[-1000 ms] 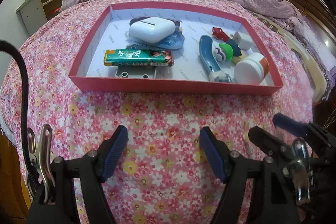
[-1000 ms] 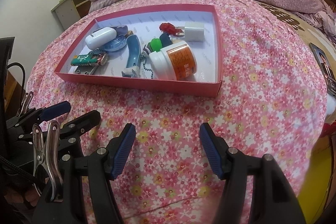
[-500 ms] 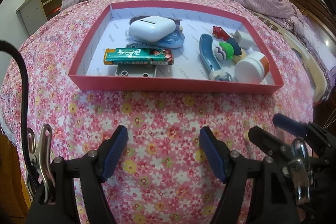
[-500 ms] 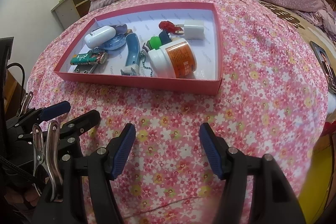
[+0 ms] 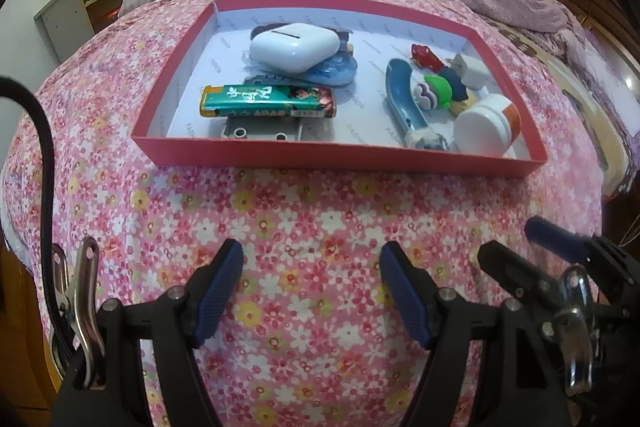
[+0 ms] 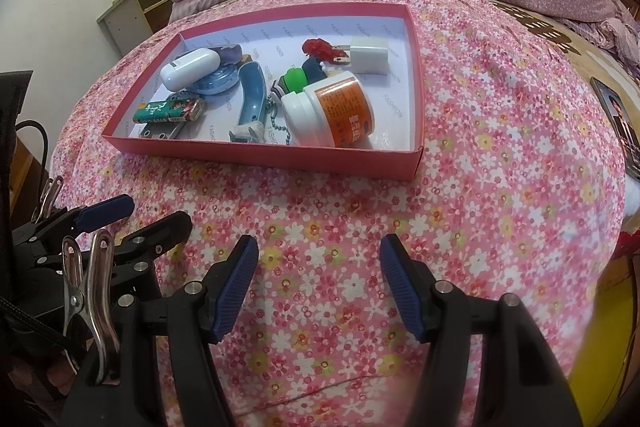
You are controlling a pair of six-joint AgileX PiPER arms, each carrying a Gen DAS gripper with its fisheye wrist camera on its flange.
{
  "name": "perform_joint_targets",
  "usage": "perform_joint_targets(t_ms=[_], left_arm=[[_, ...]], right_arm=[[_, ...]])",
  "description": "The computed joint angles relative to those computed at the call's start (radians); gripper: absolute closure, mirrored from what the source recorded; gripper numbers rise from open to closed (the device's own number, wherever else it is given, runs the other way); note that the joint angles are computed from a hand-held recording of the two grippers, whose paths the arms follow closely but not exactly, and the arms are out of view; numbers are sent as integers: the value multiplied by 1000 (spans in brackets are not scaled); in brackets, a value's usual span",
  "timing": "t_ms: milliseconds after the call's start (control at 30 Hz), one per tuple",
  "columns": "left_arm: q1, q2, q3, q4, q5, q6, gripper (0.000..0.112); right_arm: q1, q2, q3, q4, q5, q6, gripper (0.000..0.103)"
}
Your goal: Organize rigid objects
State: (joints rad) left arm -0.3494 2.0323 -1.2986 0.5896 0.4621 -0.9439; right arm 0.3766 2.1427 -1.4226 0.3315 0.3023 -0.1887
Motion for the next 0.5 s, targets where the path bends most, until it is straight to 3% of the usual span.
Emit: perform_joint_targets(t_ms=[500], left_arm=[[0, -1, 2, 4, 3, -1, 37]], right_arm=[[0, 1, -1, -5, 0, 3, 38]])
